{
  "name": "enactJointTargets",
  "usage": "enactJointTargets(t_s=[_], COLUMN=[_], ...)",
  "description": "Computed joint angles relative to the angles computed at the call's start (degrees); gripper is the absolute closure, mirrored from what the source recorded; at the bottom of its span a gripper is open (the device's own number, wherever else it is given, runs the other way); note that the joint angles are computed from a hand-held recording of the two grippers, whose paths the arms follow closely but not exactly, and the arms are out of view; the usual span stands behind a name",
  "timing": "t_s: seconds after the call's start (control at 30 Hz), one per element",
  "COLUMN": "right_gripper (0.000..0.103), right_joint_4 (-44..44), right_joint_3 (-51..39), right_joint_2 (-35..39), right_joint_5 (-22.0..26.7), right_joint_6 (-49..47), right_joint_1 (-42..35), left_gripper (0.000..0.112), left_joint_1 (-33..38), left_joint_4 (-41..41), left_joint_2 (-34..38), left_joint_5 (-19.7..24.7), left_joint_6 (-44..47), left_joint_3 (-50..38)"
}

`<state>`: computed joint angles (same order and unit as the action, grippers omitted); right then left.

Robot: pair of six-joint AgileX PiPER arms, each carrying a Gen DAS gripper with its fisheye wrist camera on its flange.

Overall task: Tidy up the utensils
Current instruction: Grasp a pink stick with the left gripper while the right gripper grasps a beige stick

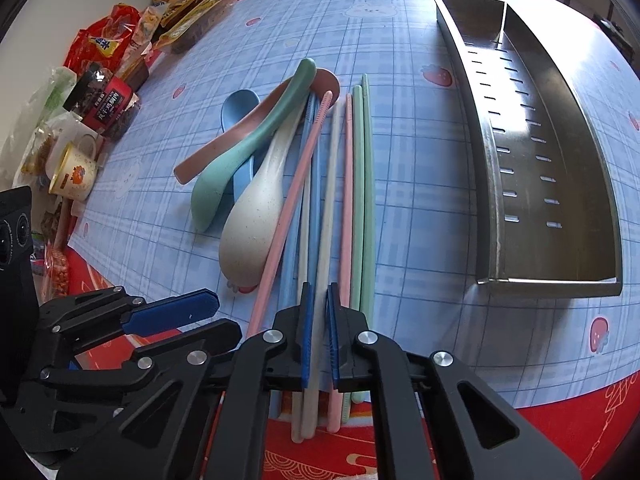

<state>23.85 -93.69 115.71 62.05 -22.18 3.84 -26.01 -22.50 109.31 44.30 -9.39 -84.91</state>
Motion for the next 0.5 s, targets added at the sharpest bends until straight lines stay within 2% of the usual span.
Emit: enactJointTargets(t_s=[0.07, 0.13, 0.5], right_gripper=[0.096, 0.096, 0.096], right_joint_4=[0.22, 0.90, 1.85], right_joint_3=[0.86, 1.88, 5.75], right_joint_2=[-0.48, -0.92, -2.96], right_joint_5=[-0.14, -0.13, -1.20], right_joint_6=[-0.33, -1.00, -4.67], right_joint_1=[-0.53, -1.30, -2.58], left_gripper=[0.084, 0.092, 0.092], left_joint_1=[-0.83, -1.52, -3.12], left_joint_4=[1.39, 3.82, 9.52], left_joint_2=[1.26, 2.40, 5.61], left_joint_5=[0.62, 1.43, 3.00], left_joint_6=[-1.13, -3.09, -8.67], left_joint_3=[-1.71, -3.50, -7.19])
